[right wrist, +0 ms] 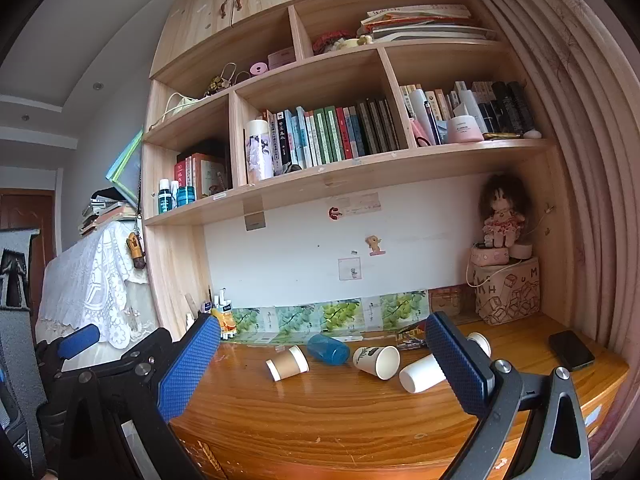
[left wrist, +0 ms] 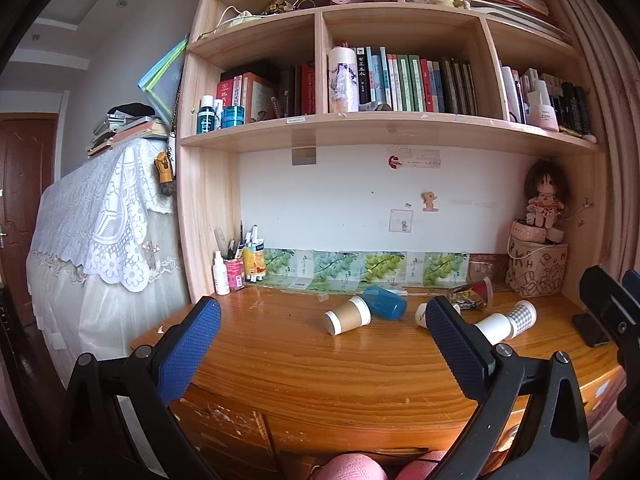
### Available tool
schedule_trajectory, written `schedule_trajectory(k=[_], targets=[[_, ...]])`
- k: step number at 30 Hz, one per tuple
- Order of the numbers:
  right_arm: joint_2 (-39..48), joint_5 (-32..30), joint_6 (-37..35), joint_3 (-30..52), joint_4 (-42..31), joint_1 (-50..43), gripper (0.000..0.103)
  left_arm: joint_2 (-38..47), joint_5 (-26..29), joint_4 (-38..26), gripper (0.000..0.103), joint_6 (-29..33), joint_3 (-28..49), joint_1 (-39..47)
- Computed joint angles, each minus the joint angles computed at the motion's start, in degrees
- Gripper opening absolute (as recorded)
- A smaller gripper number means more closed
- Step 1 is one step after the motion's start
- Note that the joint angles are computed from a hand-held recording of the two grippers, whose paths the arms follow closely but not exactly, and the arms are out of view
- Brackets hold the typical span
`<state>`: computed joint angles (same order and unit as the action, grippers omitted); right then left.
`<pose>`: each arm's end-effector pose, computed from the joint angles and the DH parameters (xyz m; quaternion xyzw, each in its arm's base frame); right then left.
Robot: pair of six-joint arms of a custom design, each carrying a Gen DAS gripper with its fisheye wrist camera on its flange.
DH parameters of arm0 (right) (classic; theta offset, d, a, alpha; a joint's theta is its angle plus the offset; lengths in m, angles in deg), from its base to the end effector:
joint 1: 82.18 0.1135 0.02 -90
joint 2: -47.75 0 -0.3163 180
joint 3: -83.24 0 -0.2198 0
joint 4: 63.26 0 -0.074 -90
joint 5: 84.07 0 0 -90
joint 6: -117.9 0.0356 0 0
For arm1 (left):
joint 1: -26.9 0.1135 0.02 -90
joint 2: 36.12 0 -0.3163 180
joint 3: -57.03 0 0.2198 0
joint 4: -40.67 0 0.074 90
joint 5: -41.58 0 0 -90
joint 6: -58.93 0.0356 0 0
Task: Flip cup upright
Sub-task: 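Move the left tool toward the tipped red robot-print plastic cup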
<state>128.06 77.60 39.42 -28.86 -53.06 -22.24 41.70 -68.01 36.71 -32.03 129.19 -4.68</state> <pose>0.1628 0.2138 0.3748 0.1306 0.6993 -0.0142 0.7027 0.2431 -0.1354 0.3830 0.0929 0.7550 -0.0534 0.6469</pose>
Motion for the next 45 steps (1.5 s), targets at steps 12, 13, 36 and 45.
schedule_trajectory(k=[12,13,36,45], targets=[[-0.2,-0.4,1.4,1.0,-3.7,-3.8,0.103,4.3,-0.3,-2.8,0.102,2.1,4.3,1.1],[-0.3,-0.5,2.7,1.2,-5.6,-4.7,0.103,4.7,-0.5,-4.5,0.102,1.8,5.3,0.6],[-1.6,-7.0,19.4,2.9,-27.6,-17.5,0.103,23.6,6.8,-21.0,0.102,5.0,30.6,-1.0],[-2.6,-13.1,20.0,0.3,-27.5,-24.4,0.103,33.9,8.1,-31.1,0.102,4.0,47.5,-2.9]])
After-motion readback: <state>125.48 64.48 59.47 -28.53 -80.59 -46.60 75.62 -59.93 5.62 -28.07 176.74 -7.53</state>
